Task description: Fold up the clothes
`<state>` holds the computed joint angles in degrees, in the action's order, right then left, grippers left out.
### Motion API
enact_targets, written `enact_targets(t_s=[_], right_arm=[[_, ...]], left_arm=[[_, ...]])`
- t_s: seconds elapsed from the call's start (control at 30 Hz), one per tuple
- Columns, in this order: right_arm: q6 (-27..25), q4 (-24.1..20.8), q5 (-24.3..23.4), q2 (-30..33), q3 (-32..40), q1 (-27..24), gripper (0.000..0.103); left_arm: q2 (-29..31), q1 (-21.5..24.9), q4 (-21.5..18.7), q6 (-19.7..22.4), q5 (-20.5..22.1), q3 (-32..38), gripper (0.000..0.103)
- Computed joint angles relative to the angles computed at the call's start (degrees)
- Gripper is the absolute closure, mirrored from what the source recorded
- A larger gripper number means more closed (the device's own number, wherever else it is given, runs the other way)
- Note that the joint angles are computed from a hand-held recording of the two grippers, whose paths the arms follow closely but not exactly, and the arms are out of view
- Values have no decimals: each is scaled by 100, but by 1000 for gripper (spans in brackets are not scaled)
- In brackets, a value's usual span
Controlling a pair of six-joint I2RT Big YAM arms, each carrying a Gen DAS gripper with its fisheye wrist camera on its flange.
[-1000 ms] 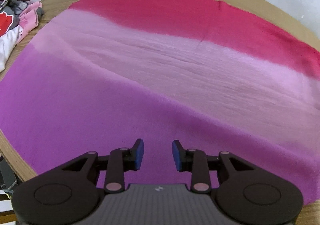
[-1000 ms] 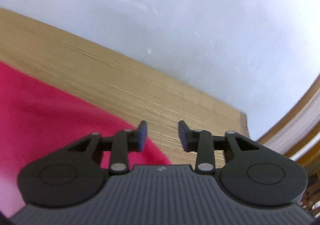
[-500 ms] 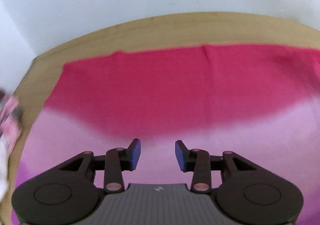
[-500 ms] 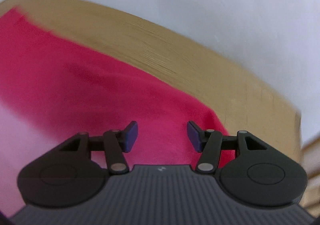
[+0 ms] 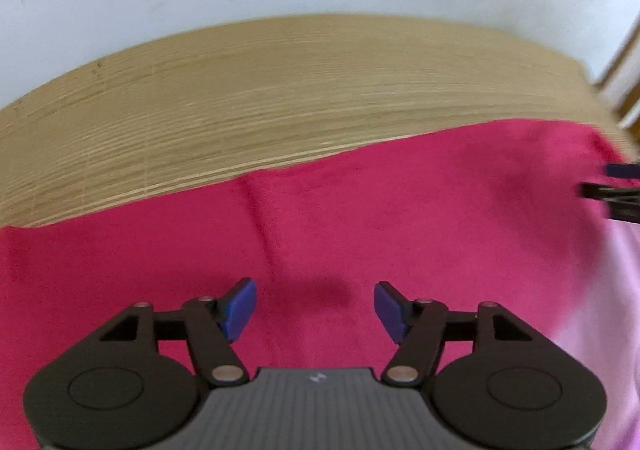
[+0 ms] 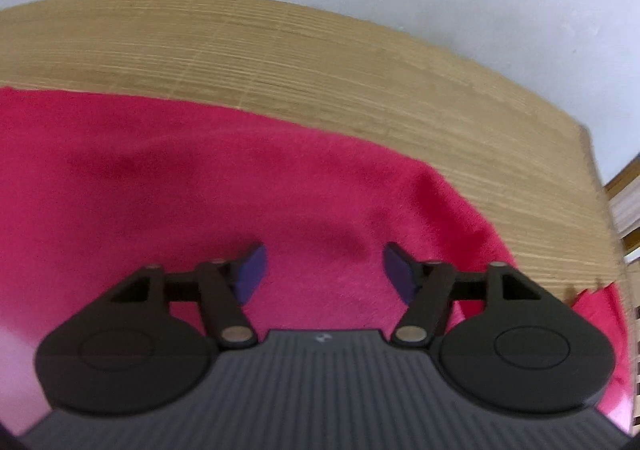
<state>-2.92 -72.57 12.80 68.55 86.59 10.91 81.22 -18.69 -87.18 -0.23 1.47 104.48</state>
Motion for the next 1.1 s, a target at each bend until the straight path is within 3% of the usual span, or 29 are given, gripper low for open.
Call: enact_targets(t_s=[0.03,0.1,0.17,0.2,0.27,0.33,0.63,0.77,0.8,0.9,0.93,0.97,1.03,1.1], right_arm=[[94,-18,-31,-61,-49,-12,33],[269,-82,-156,-146,-95,-90,33],[458,-20,-425,-98,-66,-224,37],[501,23,-623,-113,-55,-299,45],[610,75,-1110,-106,-15,-416,96],[502,261,-904,-28,-23,-281,100],[154,936,44,887,532,-151,100],[65,1077,597,1178,741,-18,99],[249,1055,567,1160,775,-24,98],[407,1195,21,627,497,-86,94],[291,1118,-254,479,452,-118,85],[37,1050,-331,357,367,-135,68],[-528,907,-396,129,191,-162,54],[-859,804,-314,59,92,-239,48]], left_arm=[[31,-96,141,-109,-287,-72,33],[5,-166,376,-283,-381,-169,42],[30,-165,513,-344,-436,-133,102],[90,-146,529,-430,-461,-72,103],[210,-110,557,-603,-512,53,103],[333,-75,580,-777,-564,184,103],[1249,-79,849,-993,-1284,1126,102],[1229,-67,829,-1028,-1323,1214,97],[1096,-13,869,-948,-1237,1151,96],[565,253,978,-398,-1269,848,78],[371,437,993,-179,-1394,703,66],[186,634,1019,52,-1509,571,59],[-35,1124,996,445,-1816,409,58],[33,1694,799,523,-2067,408,60]])
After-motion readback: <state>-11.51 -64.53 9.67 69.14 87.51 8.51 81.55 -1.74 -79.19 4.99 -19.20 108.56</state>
